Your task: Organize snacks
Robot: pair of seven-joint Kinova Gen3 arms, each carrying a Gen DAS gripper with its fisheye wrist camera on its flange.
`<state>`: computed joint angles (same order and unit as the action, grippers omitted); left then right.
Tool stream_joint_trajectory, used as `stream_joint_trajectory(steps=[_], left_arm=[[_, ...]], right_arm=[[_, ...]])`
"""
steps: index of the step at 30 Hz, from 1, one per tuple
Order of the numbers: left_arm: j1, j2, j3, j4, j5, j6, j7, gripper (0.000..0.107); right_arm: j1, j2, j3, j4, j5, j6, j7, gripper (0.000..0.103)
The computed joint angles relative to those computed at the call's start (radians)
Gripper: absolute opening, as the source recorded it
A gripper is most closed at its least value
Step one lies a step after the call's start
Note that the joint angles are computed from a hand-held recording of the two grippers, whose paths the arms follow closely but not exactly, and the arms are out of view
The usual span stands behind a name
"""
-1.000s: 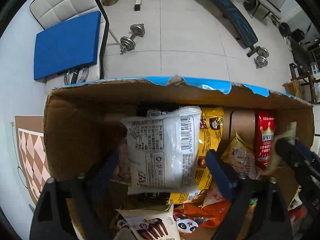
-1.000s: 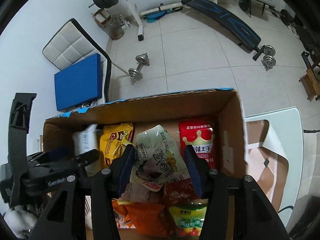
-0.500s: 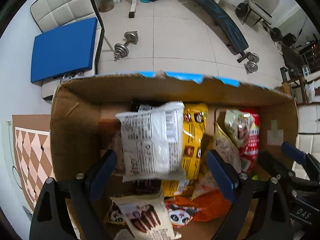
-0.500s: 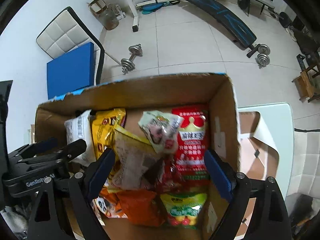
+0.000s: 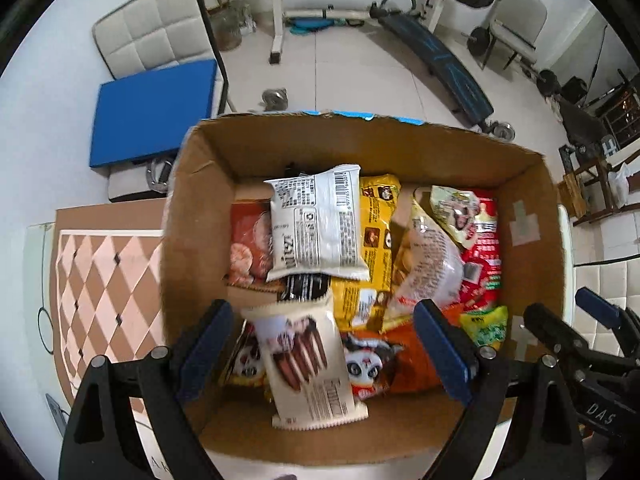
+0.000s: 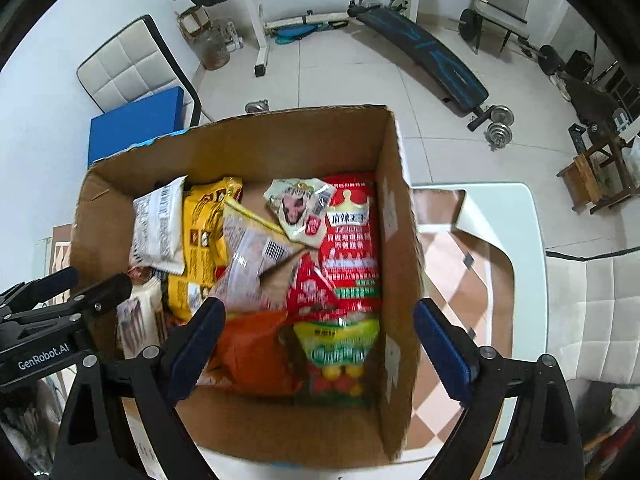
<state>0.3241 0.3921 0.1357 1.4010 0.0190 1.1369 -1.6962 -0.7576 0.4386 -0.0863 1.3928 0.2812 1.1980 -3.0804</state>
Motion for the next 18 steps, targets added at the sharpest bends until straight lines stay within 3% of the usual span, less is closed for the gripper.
stream_joint_trajectory(steps=[9, 18], left_arm=[[-0.05, -0.256, 0.007, 0.219, 0.05, -0.1, -0.055, 0.093], [-0.12, -0.536, -0.042, 0.361, 0.167, -0.068, -0.188, 0.093]], right_arm=[[-0.197, -0.047, -0.025, -0.059, 0.139, 0.172, -0.205, 0.097], [-0.408, -0.056, -0.084, -0.179, 0.25, 0.424, -0.381, 0.097]])
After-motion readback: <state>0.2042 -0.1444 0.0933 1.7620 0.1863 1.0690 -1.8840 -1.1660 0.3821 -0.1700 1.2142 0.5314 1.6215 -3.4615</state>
